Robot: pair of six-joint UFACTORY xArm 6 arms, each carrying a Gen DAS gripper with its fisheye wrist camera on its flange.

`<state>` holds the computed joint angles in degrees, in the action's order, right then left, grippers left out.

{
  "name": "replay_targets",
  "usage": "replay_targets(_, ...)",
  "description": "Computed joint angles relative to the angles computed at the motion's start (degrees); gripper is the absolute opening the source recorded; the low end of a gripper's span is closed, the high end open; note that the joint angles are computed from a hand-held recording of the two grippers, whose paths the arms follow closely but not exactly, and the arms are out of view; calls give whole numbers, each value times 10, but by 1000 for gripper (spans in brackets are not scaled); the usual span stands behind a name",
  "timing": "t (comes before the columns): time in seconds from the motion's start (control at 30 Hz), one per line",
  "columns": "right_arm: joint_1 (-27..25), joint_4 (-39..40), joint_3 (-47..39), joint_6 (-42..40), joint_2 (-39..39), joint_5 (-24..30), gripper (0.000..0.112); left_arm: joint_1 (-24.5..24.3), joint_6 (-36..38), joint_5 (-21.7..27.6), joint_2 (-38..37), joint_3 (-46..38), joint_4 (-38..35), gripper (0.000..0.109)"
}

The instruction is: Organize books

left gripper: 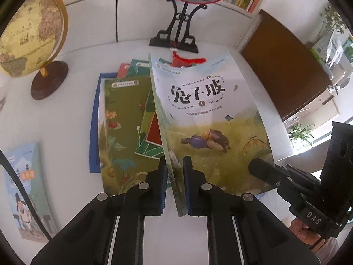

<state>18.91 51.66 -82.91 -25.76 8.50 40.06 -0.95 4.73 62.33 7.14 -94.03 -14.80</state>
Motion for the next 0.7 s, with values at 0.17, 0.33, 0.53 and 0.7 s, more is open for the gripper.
replay_targets(0.17, 12, -16, -7, 11, -13, -20, 6, 10, 16, 1, -13, -4, -30, 10)
replay_targets(0.33, 28, -50, -35, 35, -10, -24, 6, 23, 41, -14, -38, 13, -53, 10)
replay_targets(0.53, 57, -95, -79, 62, 6, -27, 6, 61, 64, -23, -64, 35, -87, 10)
replay_targets(0.7, 86, -119, -121, 81, 29, -22, 6, 110, 86, -23, -83, 56, -117, 10)
